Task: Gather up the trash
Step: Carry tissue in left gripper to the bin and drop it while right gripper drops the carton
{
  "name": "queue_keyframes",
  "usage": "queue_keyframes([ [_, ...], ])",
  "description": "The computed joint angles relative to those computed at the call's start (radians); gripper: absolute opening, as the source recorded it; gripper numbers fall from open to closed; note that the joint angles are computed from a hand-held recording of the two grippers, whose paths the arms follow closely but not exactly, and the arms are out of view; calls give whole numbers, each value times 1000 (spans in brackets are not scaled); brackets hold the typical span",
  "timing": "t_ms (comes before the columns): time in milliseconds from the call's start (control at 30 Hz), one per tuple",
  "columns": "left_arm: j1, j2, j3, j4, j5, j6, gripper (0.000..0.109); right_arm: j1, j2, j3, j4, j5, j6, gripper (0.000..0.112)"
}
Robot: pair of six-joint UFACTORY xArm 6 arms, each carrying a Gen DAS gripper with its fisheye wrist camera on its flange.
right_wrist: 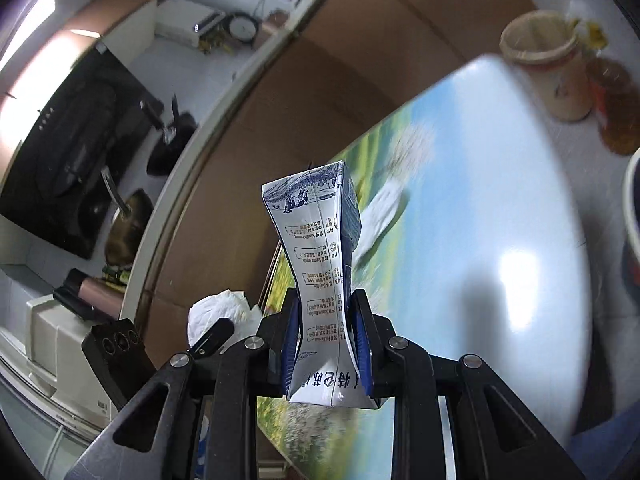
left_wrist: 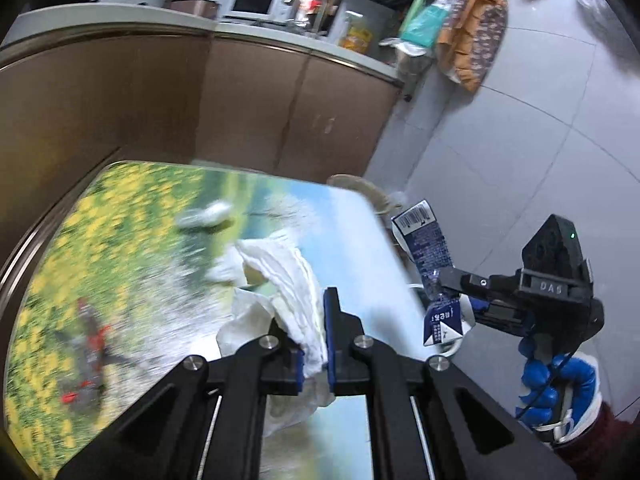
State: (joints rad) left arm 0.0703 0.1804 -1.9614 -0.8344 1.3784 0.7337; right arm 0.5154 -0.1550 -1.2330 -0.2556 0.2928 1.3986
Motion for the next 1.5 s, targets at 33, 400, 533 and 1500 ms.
queue_keyframes([
  [33, -22, -6, 0, -5, 4, -7, 7, -11, -43, 34, -46, 13, 36, 25],
  [400, -450, -15, 52, 122, -118, -104, 7, -163, -527, 386, -230, 335, 169, 25],
  [533, -591, 66, 22, 155, -155, -170, 7, -248, -623, 473, -179, 425, 108, 25],
  [1500, -664, 17, 120, 236, -387, -301, 51, -131, -565, 360, -424, 862, 138, 54],
])
